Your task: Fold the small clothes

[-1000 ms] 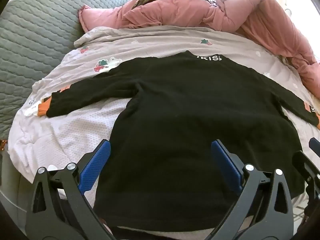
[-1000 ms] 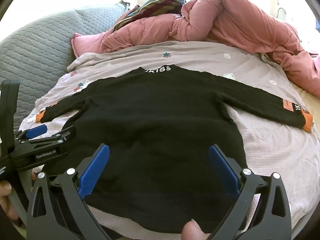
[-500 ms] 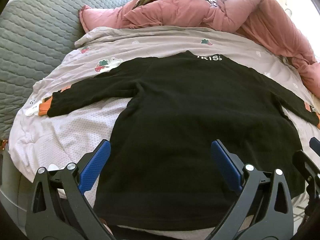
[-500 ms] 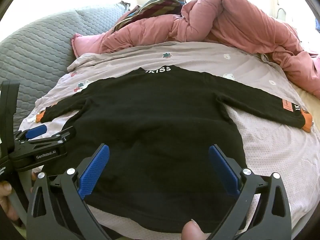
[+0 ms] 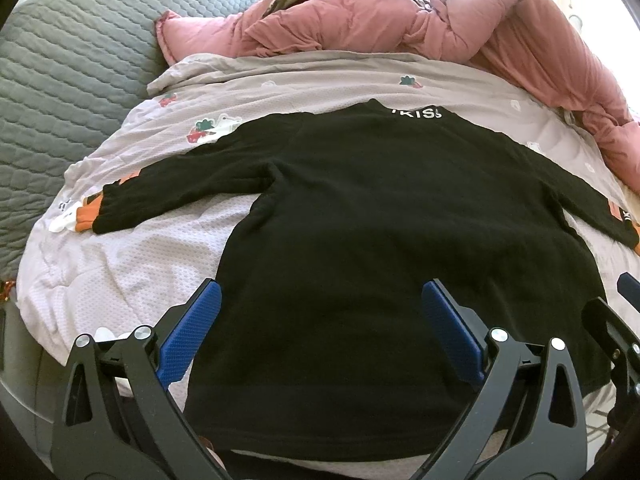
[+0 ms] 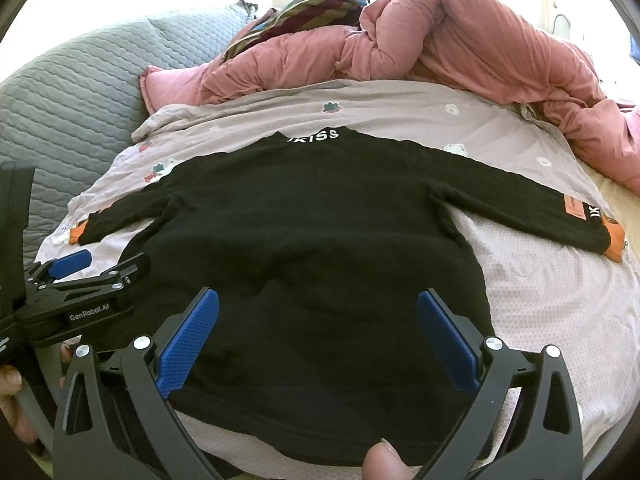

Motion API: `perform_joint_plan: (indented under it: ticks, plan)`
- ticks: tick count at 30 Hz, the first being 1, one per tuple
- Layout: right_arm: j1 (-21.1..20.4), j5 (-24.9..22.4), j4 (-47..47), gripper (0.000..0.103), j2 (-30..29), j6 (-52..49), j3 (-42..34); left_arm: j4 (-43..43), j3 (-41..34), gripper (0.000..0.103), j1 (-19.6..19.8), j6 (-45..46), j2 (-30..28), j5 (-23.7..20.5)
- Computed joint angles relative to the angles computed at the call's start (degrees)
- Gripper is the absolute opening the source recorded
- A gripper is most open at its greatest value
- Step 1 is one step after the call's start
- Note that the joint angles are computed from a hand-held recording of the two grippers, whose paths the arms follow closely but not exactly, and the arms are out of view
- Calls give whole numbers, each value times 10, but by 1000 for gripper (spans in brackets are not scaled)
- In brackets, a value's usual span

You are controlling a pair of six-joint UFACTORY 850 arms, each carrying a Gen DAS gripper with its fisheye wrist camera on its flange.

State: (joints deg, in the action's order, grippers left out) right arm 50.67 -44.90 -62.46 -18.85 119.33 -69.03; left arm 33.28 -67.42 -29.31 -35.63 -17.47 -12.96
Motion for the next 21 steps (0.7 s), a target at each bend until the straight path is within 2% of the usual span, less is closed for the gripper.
perform_joint_plan:
  ticks: [21]
  plan:
    - [-7, 10, -6, 99, 2, 9, 10, 19, -3, 94, -6, -17, -8, -2]
